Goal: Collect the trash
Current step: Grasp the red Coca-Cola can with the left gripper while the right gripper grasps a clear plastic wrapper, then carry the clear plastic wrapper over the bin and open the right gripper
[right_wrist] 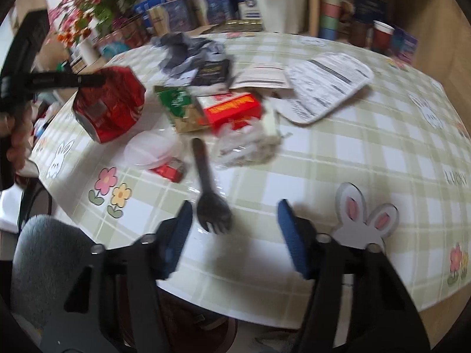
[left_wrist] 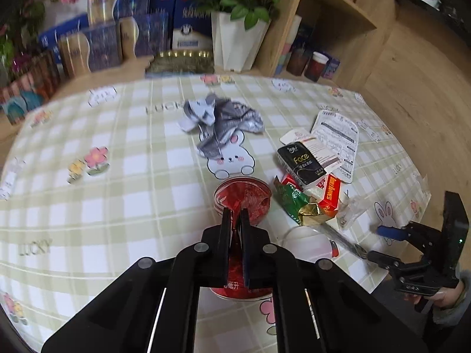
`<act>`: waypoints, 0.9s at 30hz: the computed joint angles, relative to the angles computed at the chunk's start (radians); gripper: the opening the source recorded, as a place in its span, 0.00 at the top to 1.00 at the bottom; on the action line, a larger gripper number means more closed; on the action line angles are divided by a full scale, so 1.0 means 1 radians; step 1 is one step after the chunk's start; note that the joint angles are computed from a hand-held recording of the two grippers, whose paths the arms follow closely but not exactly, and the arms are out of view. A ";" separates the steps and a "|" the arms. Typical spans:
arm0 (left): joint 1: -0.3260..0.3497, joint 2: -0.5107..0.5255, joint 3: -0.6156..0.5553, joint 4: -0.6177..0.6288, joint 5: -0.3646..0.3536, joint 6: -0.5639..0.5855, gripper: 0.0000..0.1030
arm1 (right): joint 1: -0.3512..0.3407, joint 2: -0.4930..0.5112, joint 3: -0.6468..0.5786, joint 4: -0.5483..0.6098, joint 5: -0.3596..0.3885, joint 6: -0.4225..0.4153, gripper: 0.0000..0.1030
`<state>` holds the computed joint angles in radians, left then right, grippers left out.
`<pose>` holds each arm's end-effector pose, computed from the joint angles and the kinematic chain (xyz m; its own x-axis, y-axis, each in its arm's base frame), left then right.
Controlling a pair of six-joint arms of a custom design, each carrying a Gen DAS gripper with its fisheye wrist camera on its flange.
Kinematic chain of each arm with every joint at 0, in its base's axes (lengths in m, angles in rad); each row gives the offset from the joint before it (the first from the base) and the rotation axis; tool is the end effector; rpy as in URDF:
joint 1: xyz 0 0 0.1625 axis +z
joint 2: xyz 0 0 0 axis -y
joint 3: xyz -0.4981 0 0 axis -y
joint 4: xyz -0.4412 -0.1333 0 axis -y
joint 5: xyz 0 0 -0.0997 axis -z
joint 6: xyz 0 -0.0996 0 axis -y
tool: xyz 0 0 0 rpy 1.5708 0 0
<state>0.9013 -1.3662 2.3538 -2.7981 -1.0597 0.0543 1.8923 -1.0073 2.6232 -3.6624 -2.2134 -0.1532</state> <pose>-0.1438 -0.4749 0.2212 -0.7222 0.4909 -0.4873 0.6430 0.7362 -0.2113 0.1872 -0.3290 0.1176 -0.7935 -0.1214 0.5964 -0.4068 0.8347 -0.3713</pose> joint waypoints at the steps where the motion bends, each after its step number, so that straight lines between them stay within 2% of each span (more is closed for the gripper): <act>1: -0.003 -0.008 0.004 0.000 0.001 0.003 0.94 | 0.006 0.008 -0.014 0.020 0.002 -0.017 0.54; 6: -0.027 -0.067 0.034 0.007 0.007 0.007 0.94 | 0.035 0.075 -0.074 0.070 -0.044 -0.085 0.68; 11: -0.038 -0.111 0.056 0.012 -0.003 -0.008 0.94 | 0.019 0.093 -0.106 0.094 -0.049 -0.078 0.72; 13: -0.041 -0.126 0.064 0.015 -0.009 -0.018 0.94 | 0.022 0.094 -0.113 0.104 -0.056 -0.075 0.83; 15: -0.047 -0.144 0.074 0.021 -0.013 -0.029 0.94 | 0.024 0.082 -0.111 0.112 -0.038 -0.068 0.88; 20: -0.065 -0.188 0.095 0.035 -0.019 -0.048 0.94 | 0.034 0.037 -0.081 0.057 0.035 -0.035 0.91; 27: -0.100 -0.242 0.121 0.063 -0.020 -0.073 0.94 | 0.070 -0.019 -0.046 0.048 0.060 0.018 0.91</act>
<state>0.8017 -1.6080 2.4744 -2.7355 -1.0794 -0.0189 1.9623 -1.0265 2.5772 -3.6140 -2.1537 -0.1351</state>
